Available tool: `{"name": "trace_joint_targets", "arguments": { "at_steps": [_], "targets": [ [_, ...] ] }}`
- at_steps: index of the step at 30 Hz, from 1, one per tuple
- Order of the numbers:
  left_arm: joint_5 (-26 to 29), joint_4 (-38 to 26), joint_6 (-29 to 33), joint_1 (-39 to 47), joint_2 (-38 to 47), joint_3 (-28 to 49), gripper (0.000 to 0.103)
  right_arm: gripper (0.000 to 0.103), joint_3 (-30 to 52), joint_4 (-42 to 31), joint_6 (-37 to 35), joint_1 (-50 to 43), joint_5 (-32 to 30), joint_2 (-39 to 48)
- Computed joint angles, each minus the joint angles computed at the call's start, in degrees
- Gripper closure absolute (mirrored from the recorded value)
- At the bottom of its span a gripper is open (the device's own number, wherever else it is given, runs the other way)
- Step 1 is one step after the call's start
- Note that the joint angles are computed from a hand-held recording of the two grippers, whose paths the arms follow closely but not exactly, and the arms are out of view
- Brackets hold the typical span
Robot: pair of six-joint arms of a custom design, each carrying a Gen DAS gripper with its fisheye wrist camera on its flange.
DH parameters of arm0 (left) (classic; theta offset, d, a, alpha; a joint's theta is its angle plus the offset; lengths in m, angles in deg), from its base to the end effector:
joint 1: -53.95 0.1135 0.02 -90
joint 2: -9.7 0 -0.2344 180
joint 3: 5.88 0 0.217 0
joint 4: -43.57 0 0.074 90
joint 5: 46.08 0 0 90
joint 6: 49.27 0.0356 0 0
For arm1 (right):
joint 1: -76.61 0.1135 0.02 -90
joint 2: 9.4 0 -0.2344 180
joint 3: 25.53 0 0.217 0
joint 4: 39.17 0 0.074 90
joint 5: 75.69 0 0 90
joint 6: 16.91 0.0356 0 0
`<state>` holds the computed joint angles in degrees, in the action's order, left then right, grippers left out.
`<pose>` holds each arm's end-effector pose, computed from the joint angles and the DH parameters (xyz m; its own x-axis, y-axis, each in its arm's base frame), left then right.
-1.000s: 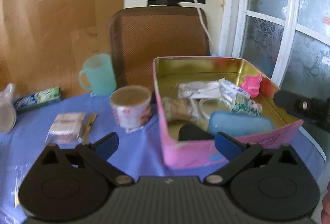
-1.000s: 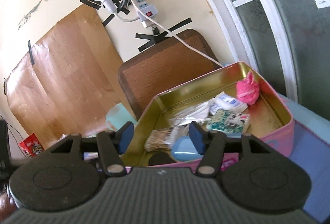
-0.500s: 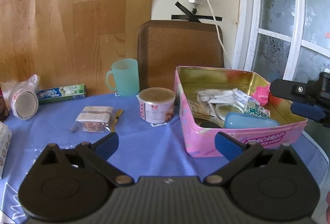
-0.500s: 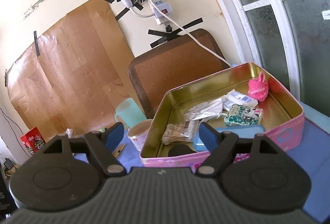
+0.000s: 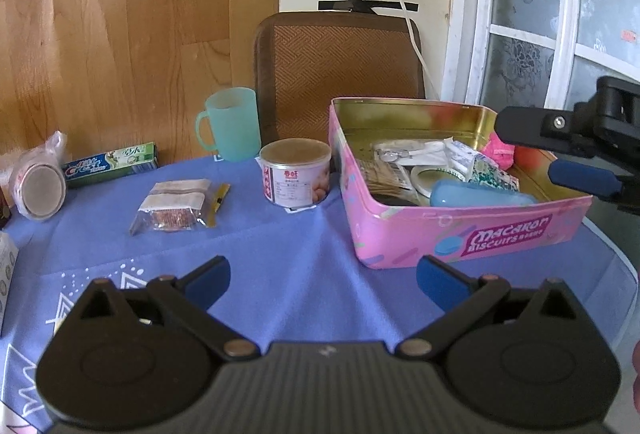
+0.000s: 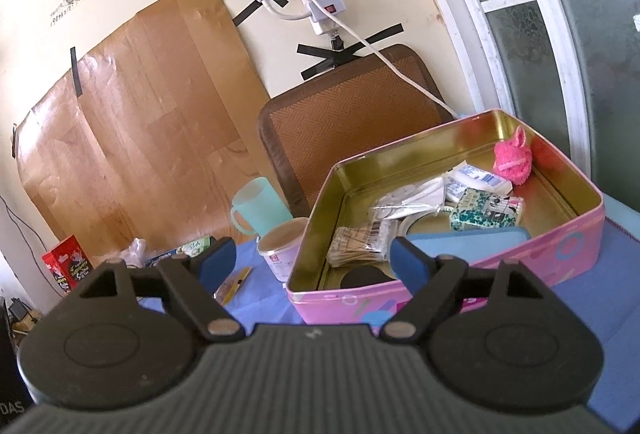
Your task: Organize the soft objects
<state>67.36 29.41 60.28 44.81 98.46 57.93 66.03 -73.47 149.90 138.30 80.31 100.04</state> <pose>0.2885 -0.0608 0.1890 -0.4362 0.3811 -0.8152 0.6329 0.7739 0.0232 0.1988 0.3005 0.1980 -0.1755 0.5093 -0.8425 0.3436 0.8337 0.4323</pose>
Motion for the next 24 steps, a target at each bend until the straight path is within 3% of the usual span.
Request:
{"name": "trace_joint_targets", "arguments": {
  "at_steps": [24],
  "targets": [
    [-4.62, -1.04, 4.2, -1.99, 1.89, 0.25, 0.0, 0.016, -7.31, 5.12, 2.73, -1.58, -1.77, -2.82]
  ]
}}
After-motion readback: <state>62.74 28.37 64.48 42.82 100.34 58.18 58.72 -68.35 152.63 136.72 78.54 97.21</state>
